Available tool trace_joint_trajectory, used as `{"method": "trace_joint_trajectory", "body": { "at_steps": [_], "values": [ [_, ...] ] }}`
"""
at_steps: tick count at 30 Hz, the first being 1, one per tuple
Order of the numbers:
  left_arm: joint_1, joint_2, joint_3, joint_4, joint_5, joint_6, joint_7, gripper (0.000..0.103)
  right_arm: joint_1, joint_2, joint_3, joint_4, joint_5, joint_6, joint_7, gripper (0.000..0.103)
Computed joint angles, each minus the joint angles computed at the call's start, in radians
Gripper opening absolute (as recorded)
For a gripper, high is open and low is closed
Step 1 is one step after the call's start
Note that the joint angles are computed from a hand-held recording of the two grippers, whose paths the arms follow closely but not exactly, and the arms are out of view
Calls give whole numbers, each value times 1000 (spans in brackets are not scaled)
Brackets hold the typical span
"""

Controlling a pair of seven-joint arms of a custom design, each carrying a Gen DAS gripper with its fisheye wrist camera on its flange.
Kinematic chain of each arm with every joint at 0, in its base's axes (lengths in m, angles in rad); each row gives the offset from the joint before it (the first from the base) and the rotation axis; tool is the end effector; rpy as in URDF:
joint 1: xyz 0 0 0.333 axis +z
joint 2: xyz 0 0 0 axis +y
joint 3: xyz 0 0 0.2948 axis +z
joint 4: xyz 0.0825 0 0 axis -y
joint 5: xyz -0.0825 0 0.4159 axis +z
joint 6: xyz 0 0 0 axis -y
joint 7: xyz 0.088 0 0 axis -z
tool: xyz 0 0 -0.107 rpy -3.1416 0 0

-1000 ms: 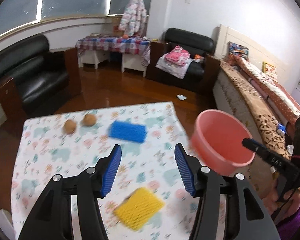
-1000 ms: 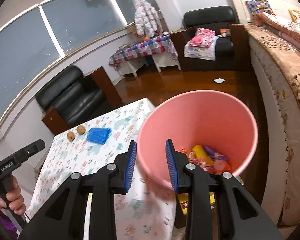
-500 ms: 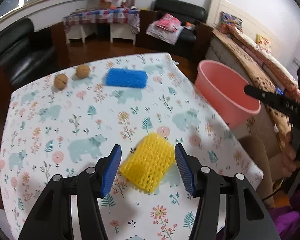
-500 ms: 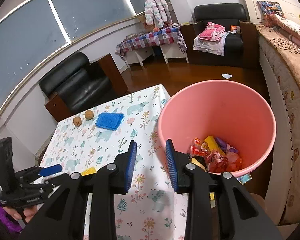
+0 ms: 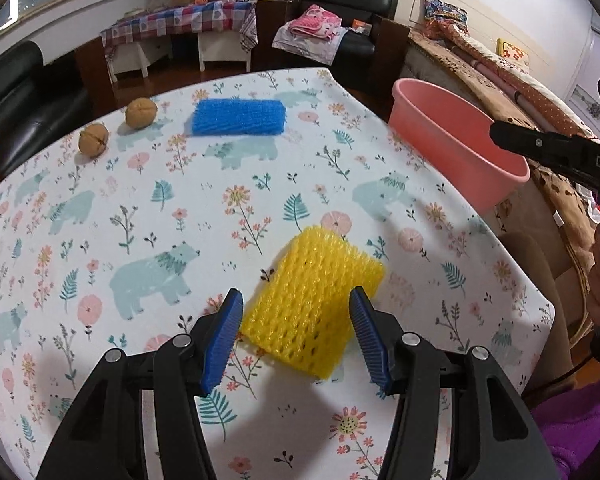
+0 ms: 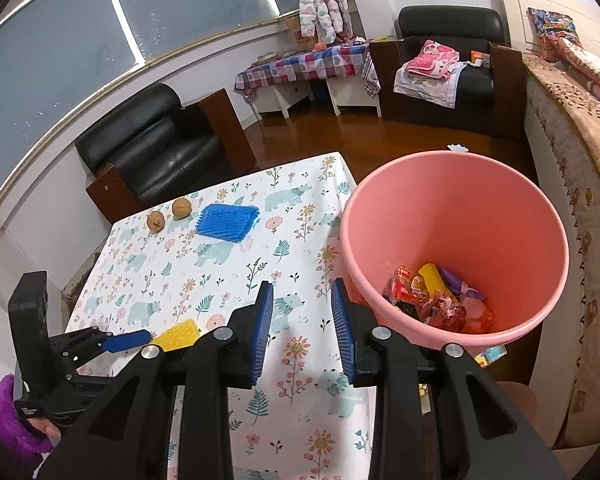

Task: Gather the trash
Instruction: 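Move the left gripper to the yellow mesh net while the right approaches the blue mesh net, then grasp the yellow mesh net with the left gripper while the right grasps the blue net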

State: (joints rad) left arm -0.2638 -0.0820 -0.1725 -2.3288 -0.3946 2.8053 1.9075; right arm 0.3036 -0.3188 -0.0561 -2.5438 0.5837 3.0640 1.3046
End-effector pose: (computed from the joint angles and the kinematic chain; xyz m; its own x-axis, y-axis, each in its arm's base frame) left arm 0.5180 -0.2218 0.3903 -0.4535 -0.8841 0.1128 -0.7721 0.3265 -0.5453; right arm 0.4924 0.0789 0.4337 0.0652 -0.9586 -0.2772 -0.6965 0.1553 -0.7006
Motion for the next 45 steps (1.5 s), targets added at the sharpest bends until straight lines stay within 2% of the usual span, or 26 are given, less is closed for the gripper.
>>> {"method": "trace_joint_trajectory", "body": {
  "at_steps": [1,6,9,13,18,24,29,32,34,40,45],
  "values": [
    [-1,1,1,-2,-9,4,5,55,-4,0,6,0,-5,-1,6,31],
    [-17,-12,15,-11,-130,-7,112,30,-28,0,33,-4,-43,-4,44,31],
    [-27,-23,19,-20,-190,-17,175,20,-27,5,36,-1,-56,-4,56,31],
    [-35,-40,23,-30,-237,-9,206,18,0,16,15,11,-44,-16,31,31],
    [-36,-67,40,-36,-283,19,179,18,105,51,-62,61,99,-43,-125,31],
    [-31,-87,60,-47,-273,74,94,18,105,108,-44,141,235,-114,-266,31],
    [-20,-97,78,-59,-221,135,-14,18,68,172,9,225,274,-148,-335,31],
    [-20,-99,96,-61,-204,165,-66,18,37,218,49,277,239,-152,-347,33],
    [-24,-97,115,-57,-208,168,-84,18,21,253,67,319,210,-167,-357,44],
    [-17,-85,135,-46,-203,174,-107,18,-24,393,110,474,40,-211,-349,46],
    [-10,-55,143,-17,-252,173,-82,18,-39,525,120,621,-132,-268,-290,46]
  ]
}}
